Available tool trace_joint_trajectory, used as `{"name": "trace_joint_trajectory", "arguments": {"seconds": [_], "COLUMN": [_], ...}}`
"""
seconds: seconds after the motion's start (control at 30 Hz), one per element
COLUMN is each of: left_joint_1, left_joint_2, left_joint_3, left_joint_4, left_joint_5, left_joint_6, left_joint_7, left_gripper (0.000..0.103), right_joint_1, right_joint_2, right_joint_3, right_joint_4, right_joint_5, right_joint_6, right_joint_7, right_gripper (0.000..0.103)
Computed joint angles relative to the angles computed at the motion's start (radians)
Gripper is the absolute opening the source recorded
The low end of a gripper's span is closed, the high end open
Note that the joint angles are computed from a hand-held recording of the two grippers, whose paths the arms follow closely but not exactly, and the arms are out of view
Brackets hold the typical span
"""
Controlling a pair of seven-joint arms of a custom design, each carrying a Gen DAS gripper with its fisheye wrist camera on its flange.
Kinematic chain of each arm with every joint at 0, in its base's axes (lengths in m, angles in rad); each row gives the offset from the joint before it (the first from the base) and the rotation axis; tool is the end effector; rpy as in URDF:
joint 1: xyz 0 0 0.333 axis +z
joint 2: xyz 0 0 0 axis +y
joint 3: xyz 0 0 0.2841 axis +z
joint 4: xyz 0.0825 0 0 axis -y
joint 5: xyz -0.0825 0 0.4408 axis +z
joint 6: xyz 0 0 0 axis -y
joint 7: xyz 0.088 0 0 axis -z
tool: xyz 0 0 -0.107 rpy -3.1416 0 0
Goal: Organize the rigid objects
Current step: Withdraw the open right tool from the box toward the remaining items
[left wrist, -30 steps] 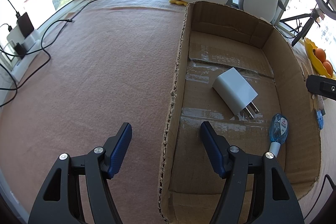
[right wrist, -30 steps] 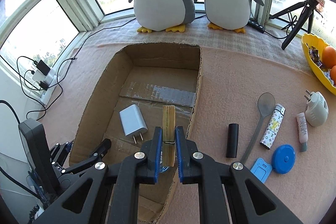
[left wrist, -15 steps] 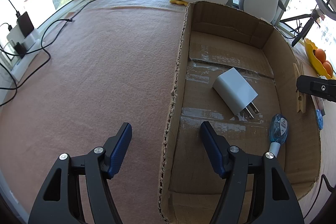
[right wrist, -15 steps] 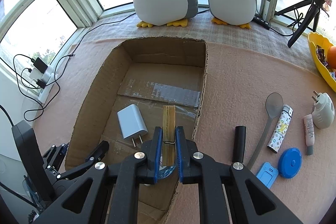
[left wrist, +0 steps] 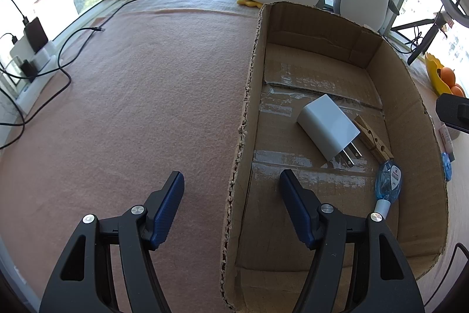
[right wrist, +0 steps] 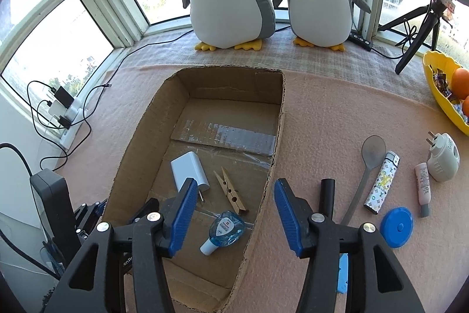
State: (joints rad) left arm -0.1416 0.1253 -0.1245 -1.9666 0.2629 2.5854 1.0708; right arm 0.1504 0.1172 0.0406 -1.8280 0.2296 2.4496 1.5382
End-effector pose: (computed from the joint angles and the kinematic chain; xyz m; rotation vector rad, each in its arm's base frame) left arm 0.6442 -0.1787 0.4043 -1.9831 1.8862 -0.5376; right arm 0.6720 0.1292 0.4700 -1.9311 1.7777 -0.2409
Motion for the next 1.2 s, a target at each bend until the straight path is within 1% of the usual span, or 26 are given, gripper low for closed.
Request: {"name": "trace_joint_trajectory", "arguments": {"seconds": [0.17,0.47,0.8,0.87,1.0,1.2], "left_joint_1": [-0.001,-0.001,-0.002,-0.002,-0.002,-0.002], "left_joint_2": [0.000,0.000,0.001,0.000,0.001,0.000], "left_joint_3": [0.001,0.000,0.001,0.000,0.001,0.001], "left_joint_4": [0.000,0.000,0.000,0.000,0.000,-0.001], "left_joint_5": [0.002,0.003,0.004,0.004,0.005,0.006], "left_joint_6": [0.000,0.000,-0.001,0.000,0.000,0.000], "left_joint_7": [-0.002,-0.004,-0.006,-0.006,-0.006,-0.010], "left_gripper": [0.069,0.069,0.069,0.069,0.069,0.069], "right_joint_1": [-0.012,-0.047,-0.098,-0.108,-0.130,-0.142], "right_joint_2": [-0.052,-0.137,-0.129,-0.111,-0.071,-0.044], "right_joint_3": [-0.016,-0.063,-0.095,-0.099,-0.103,-0.096], "right_joint_4": [-0.055,-0.154,-0.159,-0.143,-0.106,-0.091], "right_joint_5": [-0.005,-0.110,-0.208,-0.196,-0.111,-0.104], "right_joint_6": [0.004,0.014,-0.050,-0.073,-0.127,-0.152], "right_joint_7": [0.008,0.076,0.151,0.160,0.144,0.151], "right_gripper": [0.050,0.050,0.050,0.050,0.050,0.050]}}
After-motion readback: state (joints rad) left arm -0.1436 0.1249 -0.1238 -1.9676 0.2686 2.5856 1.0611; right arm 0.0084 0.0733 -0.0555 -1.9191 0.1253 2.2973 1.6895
